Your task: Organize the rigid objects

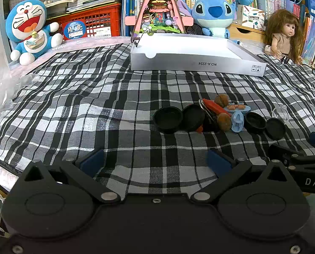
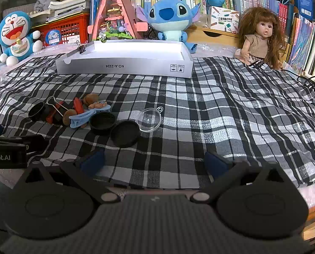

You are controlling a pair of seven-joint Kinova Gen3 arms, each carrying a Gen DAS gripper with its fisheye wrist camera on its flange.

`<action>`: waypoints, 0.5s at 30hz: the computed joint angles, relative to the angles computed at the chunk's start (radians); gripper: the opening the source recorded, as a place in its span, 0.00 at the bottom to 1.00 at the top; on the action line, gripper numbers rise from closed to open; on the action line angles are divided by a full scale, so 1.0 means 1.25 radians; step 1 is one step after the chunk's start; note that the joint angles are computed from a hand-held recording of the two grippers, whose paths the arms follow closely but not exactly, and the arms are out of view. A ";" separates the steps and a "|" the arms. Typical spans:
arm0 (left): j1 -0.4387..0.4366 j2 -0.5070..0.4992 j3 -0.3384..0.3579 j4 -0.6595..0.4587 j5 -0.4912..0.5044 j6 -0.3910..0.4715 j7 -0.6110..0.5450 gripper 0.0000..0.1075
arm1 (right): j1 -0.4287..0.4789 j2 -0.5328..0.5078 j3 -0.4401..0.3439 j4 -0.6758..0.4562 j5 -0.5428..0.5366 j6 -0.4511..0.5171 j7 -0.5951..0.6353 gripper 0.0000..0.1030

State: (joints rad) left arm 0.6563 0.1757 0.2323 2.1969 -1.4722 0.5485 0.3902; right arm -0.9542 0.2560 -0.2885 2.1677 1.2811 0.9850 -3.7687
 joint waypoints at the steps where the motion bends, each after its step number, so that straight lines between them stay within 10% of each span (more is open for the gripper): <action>1: 0.000 0.000 0.000 0.000 0.000 0.000 0.000 0.96 | 0.000 0.000 0.000 0.000 0.000 0.000 0.000 1.00; 15: 0.000 0.000 0.000 -0.001 0.004 0.000 -0.004 0.96 | 0.000 0.000 0.000 -0.001 -0.002 0.000 0.003 1.00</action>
State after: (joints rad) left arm 0.6566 0.1756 0.2319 2.1950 -1.4677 0.5488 0.3852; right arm -0.9537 0.2556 -0.2884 2.1660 1.2787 0.9853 -3.7653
